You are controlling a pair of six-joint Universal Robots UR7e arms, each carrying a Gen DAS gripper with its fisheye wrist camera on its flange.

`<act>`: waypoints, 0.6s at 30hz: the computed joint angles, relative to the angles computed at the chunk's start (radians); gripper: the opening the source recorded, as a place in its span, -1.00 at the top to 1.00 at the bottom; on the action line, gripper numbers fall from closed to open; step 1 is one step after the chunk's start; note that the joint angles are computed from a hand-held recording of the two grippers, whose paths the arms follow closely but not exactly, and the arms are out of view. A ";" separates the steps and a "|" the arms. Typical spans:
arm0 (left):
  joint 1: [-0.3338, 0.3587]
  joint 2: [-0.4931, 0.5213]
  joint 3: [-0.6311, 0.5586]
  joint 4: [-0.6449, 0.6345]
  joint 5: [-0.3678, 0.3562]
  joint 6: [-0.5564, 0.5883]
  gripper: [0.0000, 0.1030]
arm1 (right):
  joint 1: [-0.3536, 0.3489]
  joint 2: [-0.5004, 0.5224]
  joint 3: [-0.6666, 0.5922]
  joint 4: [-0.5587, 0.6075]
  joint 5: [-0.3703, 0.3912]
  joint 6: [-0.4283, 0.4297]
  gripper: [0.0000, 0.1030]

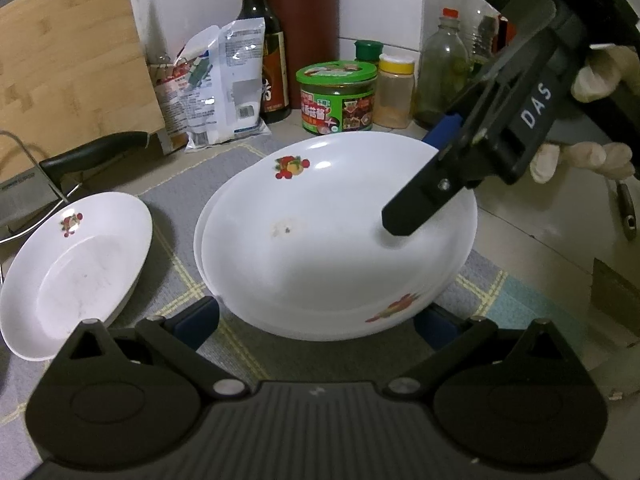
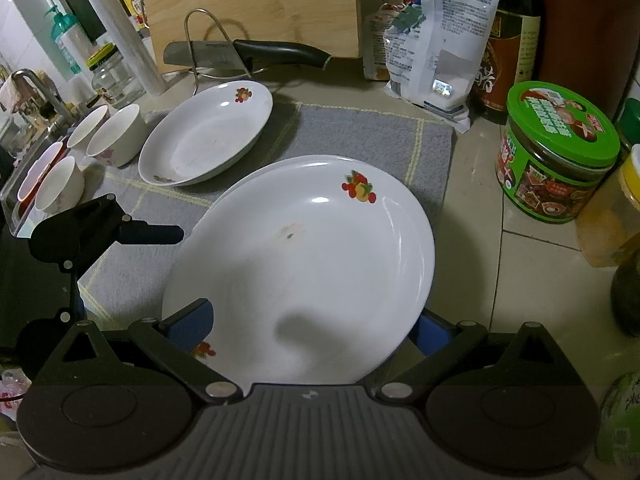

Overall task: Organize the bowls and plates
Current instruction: 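Open the right tool to release the plate onto the stack, then move the right tool to the white fruit-print plate on the towel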

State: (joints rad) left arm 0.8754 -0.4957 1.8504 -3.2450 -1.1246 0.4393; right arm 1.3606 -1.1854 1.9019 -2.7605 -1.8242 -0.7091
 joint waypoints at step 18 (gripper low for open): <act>-0.028 -0.020 0.078 -0.156 0.082 -0.150 -0.99 | 0.003 -0.027 0.073 -0.140 0.008 -0.106 -1.00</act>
